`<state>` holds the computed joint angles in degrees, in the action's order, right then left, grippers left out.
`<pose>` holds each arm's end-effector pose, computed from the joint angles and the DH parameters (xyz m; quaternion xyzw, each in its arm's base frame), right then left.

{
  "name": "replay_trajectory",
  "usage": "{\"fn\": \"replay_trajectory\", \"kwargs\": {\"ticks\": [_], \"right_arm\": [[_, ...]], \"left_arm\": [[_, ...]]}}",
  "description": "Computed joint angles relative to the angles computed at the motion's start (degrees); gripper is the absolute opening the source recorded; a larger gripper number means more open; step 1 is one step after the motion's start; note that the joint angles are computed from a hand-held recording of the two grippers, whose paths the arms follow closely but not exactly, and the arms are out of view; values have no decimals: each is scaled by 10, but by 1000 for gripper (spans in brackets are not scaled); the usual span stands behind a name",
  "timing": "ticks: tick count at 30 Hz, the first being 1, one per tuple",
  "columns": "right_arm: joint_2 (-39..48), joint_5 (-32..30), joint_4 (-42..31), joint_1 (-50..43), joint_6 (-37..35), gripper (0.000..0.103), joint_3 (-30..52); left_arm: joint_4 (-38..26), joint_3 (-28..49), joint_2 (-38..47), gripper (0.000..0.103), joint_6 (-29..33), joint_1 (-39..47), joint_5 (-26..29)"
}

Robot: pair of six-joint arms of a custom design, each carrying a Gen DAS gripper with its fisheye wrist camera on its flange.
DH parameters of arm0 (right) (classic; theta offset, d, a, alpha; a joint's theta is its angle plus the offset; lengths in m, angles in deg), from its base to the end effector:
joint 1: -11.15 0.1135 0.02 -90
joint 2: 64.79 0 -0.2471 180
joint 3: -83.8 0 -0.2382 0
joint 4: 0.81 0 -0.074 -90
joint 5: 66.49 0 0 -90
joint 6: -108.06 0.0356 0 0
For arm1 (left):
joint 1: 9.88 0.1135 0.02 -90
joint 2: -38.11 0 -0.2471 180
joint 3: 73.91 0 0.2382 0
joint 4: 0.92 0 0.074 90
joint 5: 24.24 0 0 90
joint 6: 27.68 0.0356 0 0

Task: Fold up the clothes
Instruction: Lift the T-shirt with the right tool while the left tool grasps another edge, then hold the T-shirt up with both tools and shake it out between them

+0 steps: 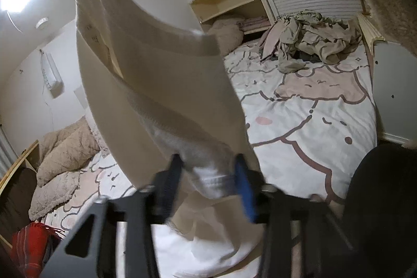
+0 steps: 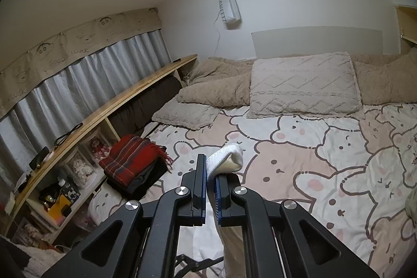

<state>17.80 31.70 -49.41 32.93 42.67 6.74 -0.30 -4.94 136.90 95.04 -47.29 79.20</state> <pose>0.2876 0.1095 0.3897 0.0578 0.8549 0.1453 0.4946 0.2803 -0.2248 0.1863 0.5406 0.6671 -0.1214 0.4980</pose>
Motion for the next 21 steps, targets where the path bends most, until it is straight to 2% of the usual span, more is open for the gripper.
{"fn": "replay_trajectory", "kwargs": {"ticks": [1, 2, 8, 11, 16, 21], "right_arm": [[-3, 3, 0, 3, -2, 6, -3], [-7, 7, 0, 5, -3, 6, -5], [-38, 49, -31, 15, -21, 6, -22], [-68, 74, -41, 11, -36, 6, -59], [-133, 66, -2, 7, -39, 6, -190], [-166, 76, 54, 32, -41, 6, -322]], "left_arm": [[-19, 15, 4, 10, -11, 9, 7], [-38, 32, 9, 8, -23, 19, 14], [-84, 89, -12, 7, -123, 123, 65], [-116, 148, -17, 7, -169, 187, 90], [-196, 262, 18, 7, -218, 246, 127], [-202, 268, 38, 7, -224, 233, 105]]}}
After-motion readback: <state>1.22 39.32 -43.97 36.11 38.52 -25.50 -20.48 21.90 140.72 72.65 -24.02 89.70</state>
